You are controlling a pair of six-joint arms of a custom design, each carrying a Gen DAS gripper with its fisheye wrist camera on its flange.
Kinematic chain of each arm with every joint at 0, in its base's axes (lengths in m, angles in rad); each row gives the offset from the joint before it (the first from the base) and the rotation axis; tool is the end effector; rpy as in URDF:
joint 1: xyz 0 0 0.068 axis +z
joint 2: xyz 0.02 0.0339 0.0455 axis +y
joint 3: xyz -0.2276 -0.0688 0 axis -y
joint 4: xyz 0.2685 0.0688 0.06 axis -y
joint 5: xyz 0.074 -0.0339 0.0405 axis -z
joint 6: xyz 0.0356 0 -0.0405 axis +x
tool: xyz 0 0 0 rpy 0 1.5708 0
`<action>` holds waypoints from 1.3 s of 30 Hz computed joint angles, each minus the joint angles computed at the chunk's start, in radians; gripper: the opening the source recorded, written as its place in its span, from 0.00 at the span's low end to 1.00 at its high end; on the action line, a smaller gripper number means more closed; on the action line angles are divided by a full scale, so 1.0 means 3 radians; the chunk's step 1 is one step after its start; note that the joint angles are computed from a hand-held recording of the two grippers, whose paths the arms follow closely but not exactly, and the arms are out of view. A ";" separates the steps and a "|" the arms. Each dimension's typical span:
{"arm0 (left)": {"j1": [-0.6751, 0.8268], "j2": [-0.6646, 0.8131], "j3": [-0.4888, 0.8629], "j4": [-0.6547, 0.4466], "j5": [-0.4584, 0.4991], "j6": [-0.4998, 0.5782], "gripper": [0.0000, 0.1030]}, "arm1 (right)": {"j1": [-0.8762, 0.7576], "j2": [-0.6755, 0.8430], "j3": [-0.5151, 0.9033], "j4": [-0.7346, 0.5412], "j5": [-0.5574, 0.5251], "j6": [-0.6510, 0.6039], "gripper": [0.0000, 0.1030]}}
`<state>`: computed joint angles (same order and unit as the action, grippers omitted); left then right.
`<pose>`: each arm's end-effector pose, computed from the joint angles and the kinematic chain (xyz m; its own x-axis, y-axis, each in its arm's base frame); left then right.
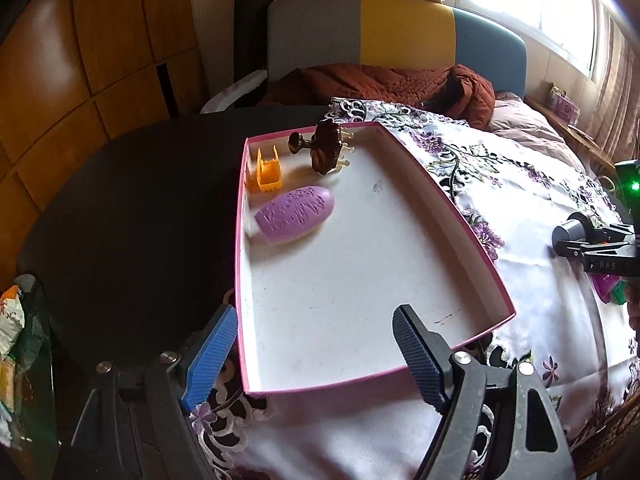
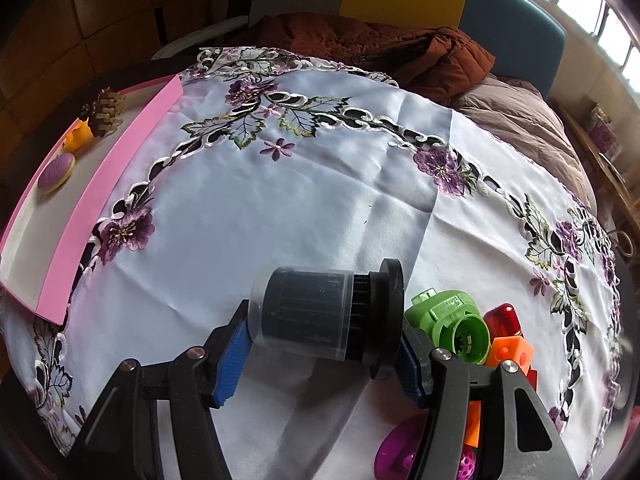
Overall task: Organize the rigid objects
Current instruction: 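Move the left tool back from the tray while the right tool holds the black cylinder, then carry the black cylinder into the tray and open the right tool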
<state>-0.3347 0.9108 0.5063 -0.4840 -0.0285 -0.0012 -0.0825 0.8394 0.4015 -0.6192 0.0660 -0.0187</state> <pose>0.2081 -0.0713 0.1577 -0.7334 0.2538 -0.6306 0.3105 0.9503 0.0214 0.1896 -0.0180 0.1280 -0.8700 0.0532 -0.4902 0.0983 0.9929 -0.0666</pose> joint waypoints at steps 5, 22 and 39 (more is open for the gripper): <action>0.0086 -0.0047 0.0009 -0.0052 0.0113 0.0034 0.79 | 0.0099 0.0096 0.0001 0.0030 0.0146 0.0043 0.62; 0.0473 -0.0161 -0.0033 -0.0105 0.0479 0.0164 0.79 | 0.0777 0.0289 0.0210 -0.0120 0.0571 0.0914 0.62; 0.0852 -0.0004 0.0003 -0.0045 0.0650 0.0104 0.77 | 0.1894 0.1471 0.1362 0.0497 0.0662 0.1269 0.62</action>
